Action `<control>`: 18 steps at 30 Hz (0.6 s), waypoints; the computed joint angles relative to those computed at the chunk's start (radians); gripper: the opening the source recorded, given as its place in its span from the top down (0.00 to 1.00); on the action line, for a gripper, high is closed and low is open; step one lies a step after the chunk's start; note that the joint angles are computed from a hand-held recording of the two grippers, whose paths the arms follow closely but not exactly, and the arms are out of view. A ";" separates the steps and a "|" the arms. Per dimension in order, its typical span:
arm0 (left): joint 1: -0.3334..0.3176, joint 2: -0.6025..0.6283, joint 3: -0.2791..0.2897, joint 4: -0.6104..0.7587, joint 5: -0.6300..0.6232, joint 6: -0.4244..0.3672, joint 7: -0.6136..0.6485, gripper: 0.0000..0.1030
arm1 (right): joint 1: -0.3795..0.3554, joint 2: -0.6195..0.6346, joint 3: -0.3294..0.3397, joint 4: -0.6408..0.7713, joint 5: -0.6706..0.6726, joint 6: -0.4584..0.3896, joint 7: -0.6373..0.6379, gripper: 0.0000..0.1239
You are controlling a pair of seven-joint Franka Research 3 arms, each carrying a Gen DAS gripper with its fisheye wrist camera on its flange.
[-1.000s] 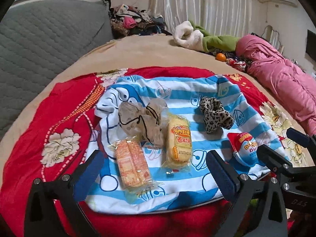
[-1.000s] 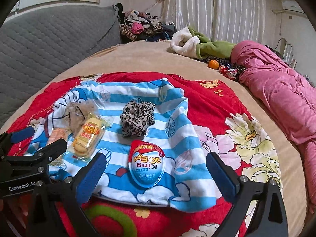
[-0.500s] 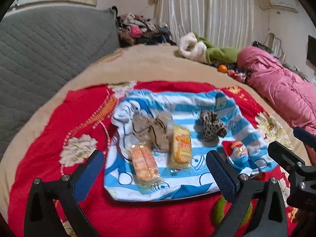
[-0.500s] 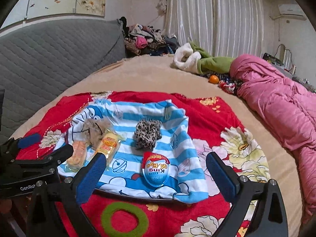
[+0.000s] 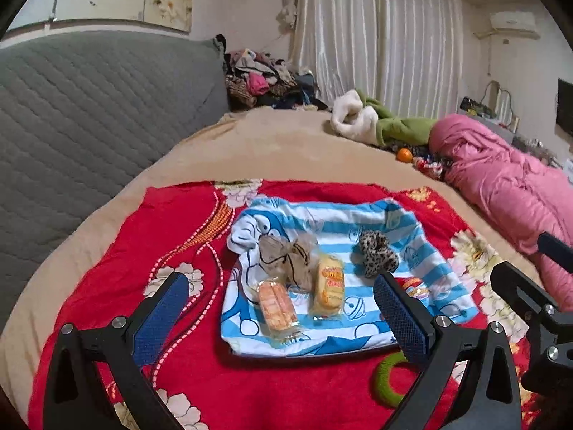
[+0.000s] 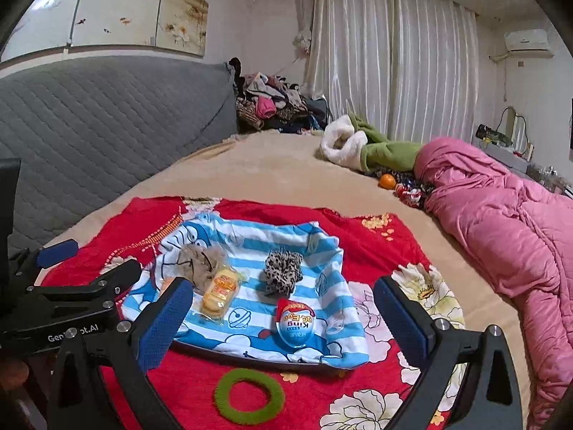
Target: Organize objects
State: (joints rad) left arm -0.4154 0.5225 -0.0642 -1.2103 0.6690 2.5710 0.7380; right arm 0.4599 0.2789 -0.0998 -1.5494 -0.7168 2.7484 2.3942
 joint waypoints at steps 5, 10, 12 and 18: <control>-0.011 -0.060 0.010 -0.054 0.046 0.005 -0.036 0.00 | 0.010 -0.041 0.005 -0.022 -0.043 -0.002 0.036 0.18; 0.019 -0.116 -0.031 -0.118 0.013 0.030 -0.010 0.00 | 0.005 -0.079 0.026 -0.043 -0.097 -0.007 0.073 0.18; 0.016 -0.145 -0.028 -0.150 0.030 0.036 -0.032 0.00 | 0.002 -0.099 0.035 -0.058 -0.127 -0.006 0.098 0.18; 0.031 -0.217 -0.049 -0.234 0.060 0.050 -0.068 0.00 | -0.016 -0.151 0.078 -0.094 -0.198 -0.022 0.145 0.18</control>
